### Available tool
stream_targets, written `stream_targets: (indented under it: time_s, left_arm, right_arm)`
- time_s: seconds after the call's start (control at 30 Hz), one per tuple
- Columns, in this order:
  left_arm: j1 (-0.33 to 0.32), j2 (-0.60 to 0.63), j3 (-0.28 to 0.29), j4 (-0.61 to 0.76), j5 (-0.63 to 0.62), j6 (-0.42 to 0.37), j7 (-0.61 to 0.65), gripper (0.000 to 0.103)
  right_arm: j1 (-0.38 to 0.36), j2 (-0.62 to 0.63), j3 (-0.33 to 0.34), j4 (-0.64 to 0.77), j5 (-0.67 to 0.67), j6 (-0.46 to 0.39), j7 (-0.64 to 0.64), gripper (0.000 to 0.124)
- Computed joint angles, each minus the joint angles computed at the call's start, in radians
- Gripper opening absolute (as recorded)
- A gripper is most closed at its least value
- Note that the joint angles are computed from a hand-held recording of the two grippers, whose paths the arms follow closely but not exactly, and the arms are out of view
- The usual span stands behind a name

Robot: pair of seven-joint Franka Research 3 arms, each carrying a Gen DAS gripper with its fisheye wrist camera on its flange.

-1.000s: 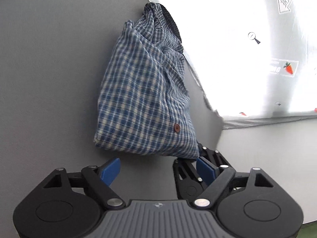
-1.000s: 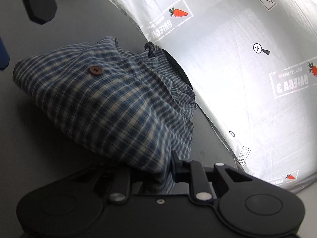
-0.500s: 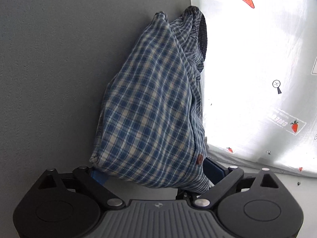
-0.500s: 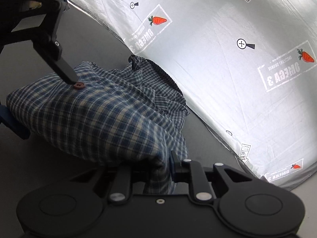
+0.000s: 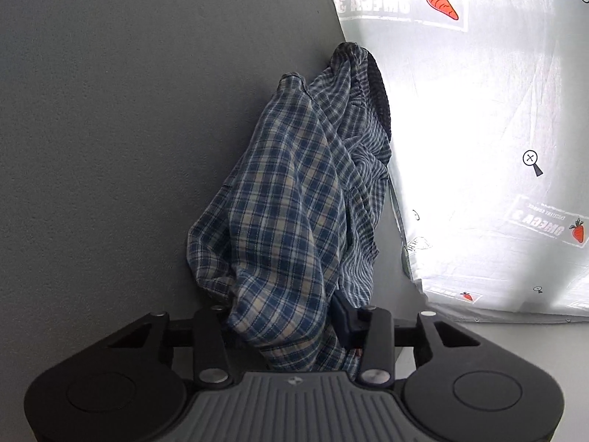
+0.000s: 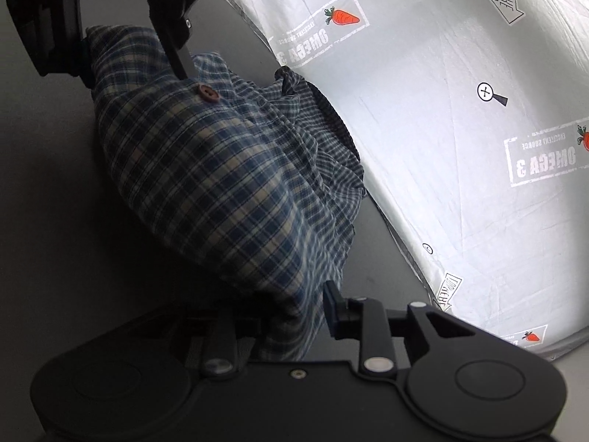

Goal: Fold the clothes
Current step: 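Carry the folded shirt with both grippers and lower it onto the table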

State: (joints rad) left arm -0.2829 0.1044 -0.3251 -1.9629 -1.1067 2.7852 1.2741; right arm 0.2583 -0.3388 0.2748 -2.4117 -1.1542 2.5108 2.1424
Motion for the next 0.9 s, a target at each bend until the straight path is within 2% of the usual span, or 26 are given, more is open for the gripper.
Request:
stream_targets:
  time_s: [0.07,0.1,0.17,0.23,0.33,0.4,0.5,0.6,0.7,0.9]
  left_arm:
    - [-0.003,0.001,0.008,-0.003,0.058,-0.001,-0.054,0.031]
    - [-0.002,-0.001,0.012,-0.001,0.092,-0.016,-0.092,0.028]
    - [-0.004,-0.017,0.026,0.002,0.22,-0.058,-0.188,0.022]
    - [0.003,-0.057,0.033,-0.012,0.261,-0.103,-0.219,0.019]
    - [0.002,-0.136,0.05,-0.054,0.105,-0.157,-0.143,0.019]
    - [-0.01,-0.201,0.074,-0.088,0.041,-0.213,-0.128,0.019]
    - [-0.032,-0.274,0.104,-0.124,0.076,-0.28,-0.169,0.019]
    - [-0.052,-0.309,0.124,-0.135,0.121,-0.318,-0.21,0.019]
    - [-0.065,-0.278,0.136,-0.108,0.118,-0.302,-0.224,0.019]
    - [-0.044,-0.127,0.117,0.073,0.15,-0.248,-0.249,0.02]
  right_arm:
    - [0.001,0.012,-0.003,-0.008,-0.026,0.019,-0.028,0.031]
    - [0.004,0.02,-0.01,-0.012,-0.03,0.035,-0.053,0.014]
    - [0.022,0.001,-0.039,-0.036,0.025,0.074,-0.162,0.01]
    - [0.036,-0.035,-0.065,-0.065,0.115,0.116,-0.295,0.006]
    - [0.115,-0.141,-0.153,-0.115,0.384,0.13,-0.542,0.006]
    - [0.193,-0.225,-0.216,-0.137,0.564,0.069,-0.691,0.006]
    - [0.321,-0.342,-0.317,-0.123,0.842,-0.093,-0.878,0.006]
    - [0.368,-0.4,-0.365,-0.085,0.994,-0.22,-0.994,0.006]
    - [0.342,-0.368,-0.38,-0.035,1.056,-0.245,-1.047,0.006]
    - [0.255,-0.199,-0.418,0.116,1.157,-0.177,-1.116,0.006]
